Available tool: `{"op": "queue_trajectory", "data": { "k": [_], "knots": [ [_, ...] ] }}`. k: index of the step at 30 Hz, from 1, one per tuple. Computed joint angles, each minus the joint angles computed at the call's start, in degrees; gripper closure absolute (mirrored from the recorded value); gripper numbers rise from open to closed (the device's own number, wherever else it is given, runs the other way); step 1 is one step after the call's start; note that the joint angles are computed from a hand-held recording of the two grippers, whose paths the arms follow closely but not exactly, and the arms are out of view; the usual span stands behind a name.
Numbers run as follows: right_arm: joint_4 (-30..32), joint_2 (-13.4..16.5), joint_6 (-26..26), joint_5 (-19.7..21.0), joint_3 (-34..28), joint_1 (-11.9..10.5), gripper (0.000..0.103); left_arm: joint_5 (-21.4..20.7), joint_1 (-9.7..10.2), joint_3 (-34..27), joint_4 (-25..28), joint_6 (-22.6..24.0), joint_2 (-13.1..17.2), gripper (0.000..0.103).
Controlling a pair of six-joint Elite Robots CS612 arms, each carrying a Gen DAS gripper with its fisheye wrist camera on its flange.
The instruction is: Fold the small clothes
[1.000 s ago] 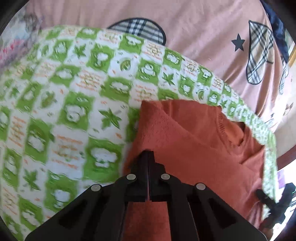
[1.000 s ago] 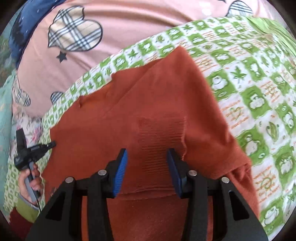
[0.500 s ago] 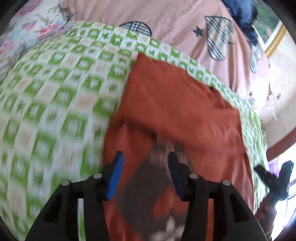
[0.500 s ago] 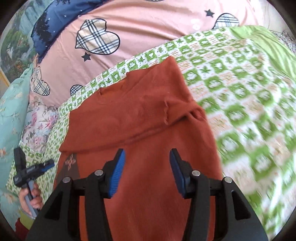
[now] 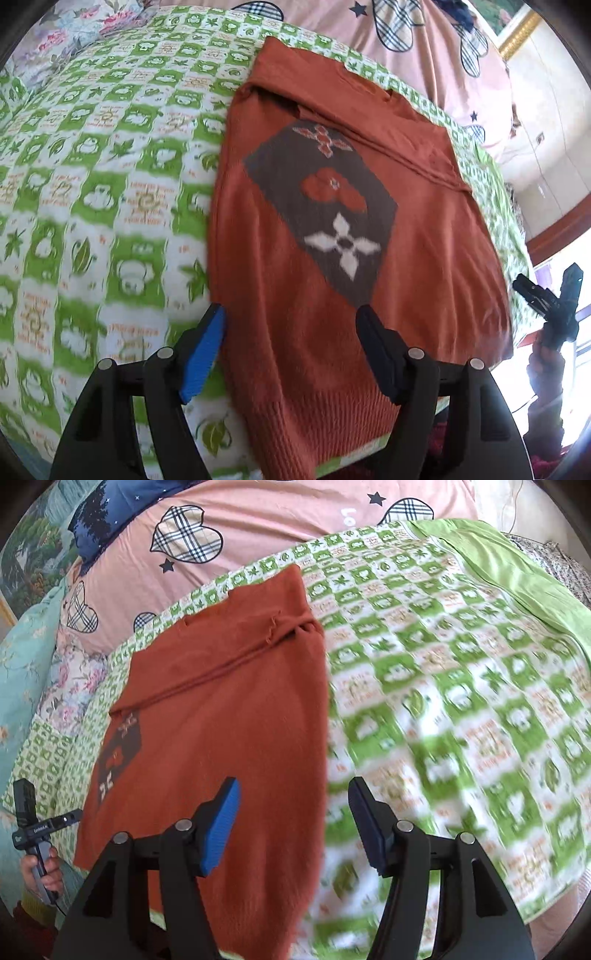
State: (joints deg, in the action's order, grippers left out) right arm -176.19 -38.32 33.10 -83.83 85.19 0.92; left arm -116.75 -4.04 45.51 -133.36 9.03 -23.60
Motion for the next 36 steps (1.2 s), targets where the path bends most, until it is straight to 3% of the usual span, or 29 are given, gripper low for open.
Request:
{"op": "queue_trajectory", "data": {
  "k": [6,8,10,14,16,19,20,21,22,24,27,31,36],
  "knots": [
    [-1.4,-2.0,-0.9,1.4,4.6,0.0,0.041,-2.4,0.97,2.2,0.8,0.2,-0.8,0.029],
    [-1.5,-2.3,-1.4,4.1,5.7,-0.3,0.041,-5.4,1.53,2.6,1.3,0.9,-0.8,0.031],
    [-2.4,-1.8,-1.8,10.0,6.6,-1.0,0.036,-9.1,2.03,2.9,3.2,2.4,-0.8,0.031],
    [-8.2,-0.3,-1.4,15.9,6.9,-1.4,0.032,-14.5,2.52,3.3,5.9,6.3,-0.8,0.031],
    [-11.9,1.5,0.7,21.7,5.5,-1.9,0.032,-17.9,2.74,2.1,8.9,8.5,-0.1,0.034],
    [-9.2,2.1,-1.2,21.8,3.8,-1.4,0.034,-19.3,2.96,0.4,11.2,9.9,1.1,0.042],
    [-8.9,2.0,-1.6,21.6,3.8,-1.3,0.035,-20.2,3.24,-0.6,12.6,10.0,1.5,0.047],
    [-8.6,1.7,-1.2,20.7,3.9,-1.2,0.048,-20.6,3.44,-1.1,13.6,9.8,1.8,0.055],
    [-8.4,1.6,-1.1,20.4,4.2,-1.2,0.072,-20.5,3.61,-1.5,14.1,9.4,2.0,0.060],
    [-8.3,1.8,0.5,21.4,4.5,-1.6,0.096,-20.6,3.81,-2.4,14.4,8.3,2.6,0.077],
    [-11.8,1.7,1.5,20.8,5.4,-1.5,0.096,-19.7,3.97,-3.0,13.9,6.7,3.0,0.096],
    [-17.8,1.8,4.2,20.4,5.5,-1.6,0.096,-19.4,4.01,0.0,7.4,4.2,1.5,0.097],
    [-23.5,1.8,6.7,17.7,4.0,-1.9,0.096,-23.2,4.12,1.0,-4.5,-2.6,0.6,0.097]
  ]
}}
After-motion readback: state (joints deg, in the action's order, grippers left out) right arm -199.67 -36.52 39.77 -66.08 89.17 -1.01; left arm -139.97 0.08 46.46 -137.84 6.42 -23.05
